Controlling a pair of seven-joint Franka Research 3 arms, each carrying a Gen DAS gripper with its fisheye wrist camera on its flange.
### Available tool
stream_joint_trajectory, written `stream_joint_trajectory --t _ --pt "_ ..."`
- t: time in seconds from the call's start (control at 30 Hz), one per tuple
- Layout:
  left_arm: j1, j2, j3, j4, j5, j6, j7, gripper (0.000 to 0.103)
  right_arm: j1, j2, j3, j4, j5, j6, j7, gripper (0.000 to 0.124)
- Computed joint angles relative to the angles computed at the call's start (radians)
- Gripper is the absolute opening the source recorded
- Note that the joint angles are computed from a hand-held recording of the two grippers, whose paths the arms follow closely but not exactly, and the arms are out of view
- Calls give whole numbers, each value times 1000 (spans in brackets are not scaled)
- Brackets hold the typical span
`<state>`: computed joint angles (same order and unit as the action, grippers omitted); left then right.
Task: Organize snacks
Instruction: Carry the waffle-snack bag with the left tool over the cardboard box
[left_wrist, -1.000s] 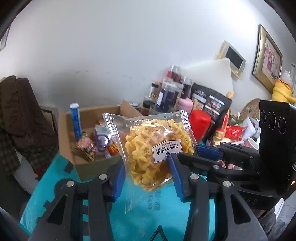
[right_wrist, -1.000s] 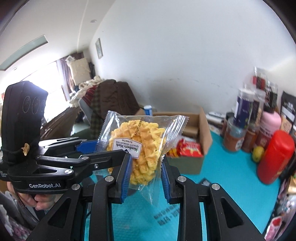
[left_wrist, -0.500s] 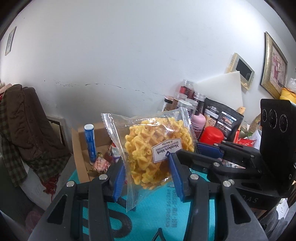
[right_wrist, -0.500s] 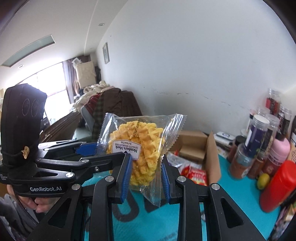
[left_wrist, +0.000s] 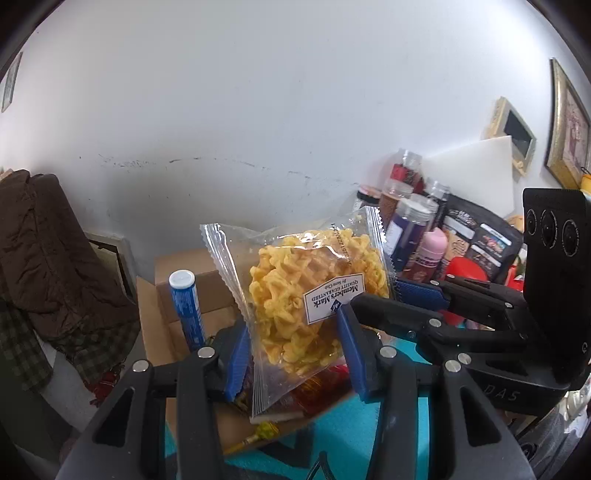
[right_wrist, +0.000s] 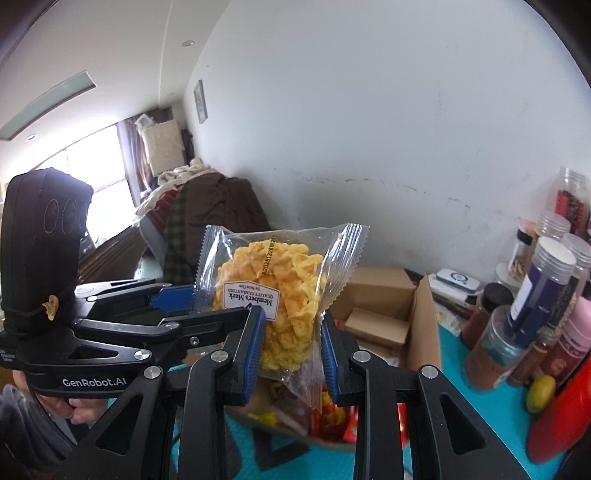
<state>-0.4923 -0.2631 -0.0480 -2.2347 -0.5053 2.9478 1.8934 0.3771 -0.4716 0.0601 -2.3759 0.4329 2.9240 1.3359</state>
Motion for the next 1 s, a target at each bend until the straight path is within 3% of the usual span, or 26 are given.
stream_joint_trajectory --t 0.1,0.23,0.5,0.73,1.0 --pt "8 53 5 43 -9 -15 15 45 16 48 -26 23 14 15 -29 28" --pt "57 116 -31 90 -12 -34 19 45 38 106 -63 56 65 4 -80 28" --pt "162 205 -115 148 20 -72 -22 45 23 196 -76 110 162 -56 -168 27" --pt "217 259 -163 177 150 -92 -140 45 -16 251 -62 150 226 -128 -211 27" --pt "242 280 -182 176 364 -115 -334 45 -68 286 -23 170 161 -189 -153 27"
